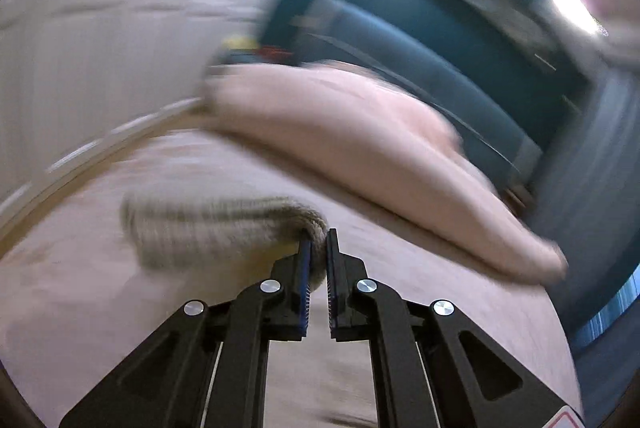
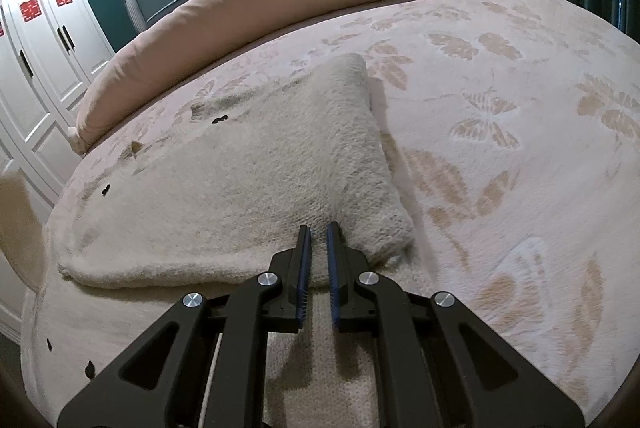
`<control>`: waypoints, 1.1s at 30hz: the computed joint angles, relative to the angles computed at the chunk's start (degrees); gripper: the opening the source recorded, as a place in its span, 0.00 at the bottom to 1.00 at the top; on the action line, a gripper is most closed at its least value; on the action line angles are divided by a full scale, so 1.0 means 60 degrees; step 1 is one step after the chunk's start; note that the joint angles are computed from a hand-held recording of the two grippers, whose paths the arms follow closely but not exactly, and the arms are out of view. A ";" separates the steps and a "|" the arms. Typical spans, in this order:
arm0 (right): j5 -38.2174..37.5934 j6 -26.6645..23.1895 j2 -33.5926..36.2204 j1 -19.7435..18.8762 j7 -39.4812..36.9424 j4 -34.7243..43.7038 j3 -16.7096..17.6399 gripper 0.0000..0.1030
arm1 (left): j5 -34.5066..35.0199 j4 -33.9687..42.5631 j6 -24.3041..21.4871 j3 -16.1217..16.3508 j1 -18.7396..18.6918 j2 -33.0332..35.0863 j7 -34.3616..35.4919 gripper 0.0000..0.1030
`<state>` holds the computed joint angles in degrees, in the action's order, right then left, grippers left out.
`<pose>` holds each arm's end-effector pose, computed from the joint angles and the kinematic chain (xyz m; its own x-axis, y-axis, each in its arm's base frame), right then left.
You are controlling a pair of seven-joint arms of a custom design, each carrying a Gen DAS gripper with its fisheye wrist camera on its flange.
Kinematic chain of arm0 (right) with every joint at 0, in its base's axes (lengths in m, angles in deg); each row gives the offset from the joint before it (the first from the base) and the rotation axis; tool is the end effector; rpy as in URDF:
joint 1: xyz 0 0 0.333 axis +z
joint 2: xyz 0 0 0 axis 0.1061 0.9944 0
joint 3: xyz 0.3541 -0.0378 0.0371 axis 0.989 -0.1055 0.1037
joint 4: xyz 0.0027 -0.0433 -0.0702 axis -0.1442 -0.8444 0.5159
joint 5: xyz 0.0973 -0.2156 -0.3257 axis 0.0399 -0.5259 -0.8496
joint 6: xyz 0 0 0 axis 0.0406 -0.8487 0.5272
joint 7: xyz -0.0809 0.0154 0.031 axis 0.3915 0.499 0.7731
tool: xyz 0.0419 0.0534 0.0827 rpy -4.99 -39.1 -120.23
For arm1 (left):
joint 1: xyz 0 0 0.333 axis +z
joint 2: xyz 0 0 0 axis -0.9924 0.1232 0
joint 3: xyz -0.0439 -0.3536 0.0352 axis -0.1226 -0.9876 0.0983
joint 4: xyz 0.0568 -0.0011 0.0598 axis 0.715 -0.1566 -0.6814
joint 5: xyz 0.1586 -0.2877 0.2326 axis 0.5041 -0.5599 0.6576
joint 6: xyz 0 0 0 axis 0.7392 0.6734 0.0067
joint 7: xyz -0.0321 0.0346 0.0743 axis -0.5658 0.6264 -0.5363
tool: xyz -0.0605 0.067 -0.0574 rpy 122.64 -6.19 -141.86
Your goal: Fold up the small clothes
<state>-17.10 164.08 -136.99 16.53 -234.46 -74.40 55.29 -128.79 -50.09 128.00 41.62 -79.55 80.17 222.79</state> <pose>0.2470 0.1699 0.4761 -0.6541 -0.6919 -0.3058 -0.3826 0.6514 -0.6552 0.5929 0.0095 0.6609 -0.4266 -0.8007 0.4206 -0.6122 -0.0867 -0.7859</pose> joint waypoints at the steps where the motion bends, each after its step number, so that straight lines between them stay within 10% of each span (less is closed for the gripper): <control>1: -0.0003 0.0014 -0.0007 0.0002 0.0016 -0.0004 0.0004 0.07 | -0.0191 -0.0407 -0.0165 -0.0197 -0.0218 -0.0401 0.0288 0.04; 8: 0.0032 0.0596 -0.0411 -0.0026 0.0261 -0.0373 -0.0065 0.07 | 0.0978 -0.3581 0.0926 -0.1677 -0.2173 -0.1493 -0.0717 0.16; 12: 0.0117 0.1229 -0.0711 -0.0098 0.0242 -0.0679 -0.0159 0.15 | 0.0826 -0.4679 0.0950 -0.1179 -0.2505 -0.1798 -0.1519 0.26; 18: 0.0336 0.1531 -0.0739 -0.0199 -0.0517 -0.0318 -0.0166 0.59 | 0.1734 -0.4653 0.1511 -0.0263 -0.1825 -0.1916 -0.2268 0.50; 24: 0.0818 0.3253 0.0314 -0.0752 -0.1024 0.0046 -0.0714 0.67 | 0.2825 -0.3745 0.1221 0.0232 -0.0921 -0.0991 -0.3508 0.54; 27: 0.1303 0.3181 0.1788 -0.0846 -0.1774 0.0687 -0.1022 0.64 | 0.2684 -0.3403 0.0582 0.0338 -0.0598 -0.0590 -0.3894 0.54; 28: 0.1328 0.3051 0.2238 -0.0938 -0.1984 0.1008 -0.0997 0.48 | 0.2538 -0.3280 0.0281 0.0364 -0.0486 -0.0484 -0.3989 0.52; 29: 0.1311 0.2940 0.2395 -0.0985 -0.2102 0.1202 -0.0943 0.14 | 0.2453 -0.3150 0.0057 0.0353 -0.0378 -0.0277 -0.4122 0.45; 31: 0.1078 0.3400 0.2274 -0.1198 -0.2185 0.1518 -0.0808 0.07 | 0.2388 -0.3035 -0.0078 0.0204 -0.0238 -0.0155 -0.4215 0.04; 33: 0.0462 0.3919 0.1456 -0.1923 -0.1988 0.1718 -0.0158 0.07 | 0.1712 -0.3009 0.0193 0.0152 -0.0168 -0.0318 -0.3677 0.04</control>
